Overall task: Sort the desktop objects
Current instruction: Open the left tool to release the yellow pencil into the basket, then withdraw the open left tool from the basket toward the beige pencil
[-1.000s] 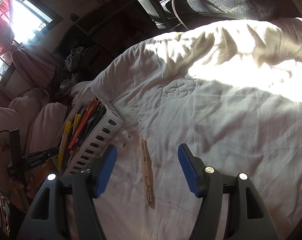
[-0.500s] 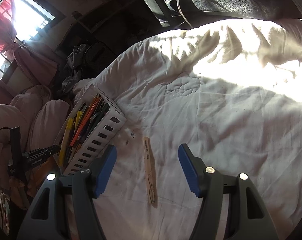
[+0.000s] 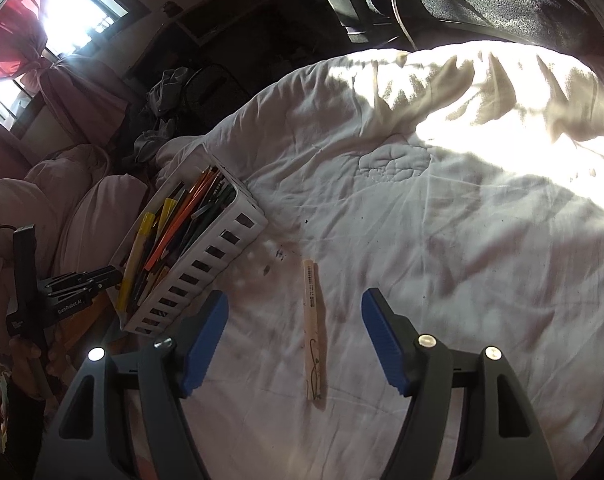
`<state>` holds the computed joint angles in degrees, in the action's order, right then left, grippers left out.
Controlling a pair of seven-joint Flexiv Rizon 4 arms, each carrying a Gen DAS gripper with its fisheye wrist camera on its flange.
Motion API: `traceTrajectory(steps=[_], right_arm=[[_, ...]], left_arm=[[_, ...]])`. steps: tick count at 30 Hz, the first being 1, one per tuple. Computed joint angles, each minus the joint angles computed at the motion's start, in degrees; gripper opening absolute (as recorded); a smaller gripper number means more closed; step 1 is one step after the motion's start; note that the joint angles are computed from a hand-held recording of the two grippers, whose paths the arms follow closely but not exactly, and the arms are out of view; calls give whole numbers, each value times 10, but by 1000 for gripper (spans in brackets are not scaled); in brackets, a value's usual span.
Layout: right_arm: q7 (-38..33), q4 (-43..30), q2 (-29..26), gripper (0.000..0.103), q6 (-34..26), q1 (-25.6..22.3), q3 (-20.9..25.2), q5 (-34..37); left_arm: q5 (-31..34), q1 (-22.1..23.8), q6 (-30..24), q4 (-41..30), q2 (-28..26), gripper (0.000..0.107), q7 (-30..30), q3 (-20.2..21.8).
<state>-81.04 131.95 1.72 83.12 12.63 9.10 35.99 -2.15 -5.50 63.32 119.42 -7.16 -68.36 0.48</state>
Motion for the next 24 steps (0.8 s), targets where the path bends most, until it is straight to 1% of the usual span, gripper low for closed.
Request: traceTrajectory(steps=[5,15,19,24], right_arm=[[-11,-6,-2,71,-8,0,-1,9],[-28,-14,-3,72,-23,-1,1,20],[-29,-14,-3,72,-23,-2,1,22],[-31,-16,-2,72,-23,-3,1,28]], left_arm=[[-3,-3,5,5,5,20,3,-2],[-6,-16,31,27,27,20,17,-11],[-40,-22,47,47,44,21,45,-17],[-93,-38,78,72,63,26,89,-26]])
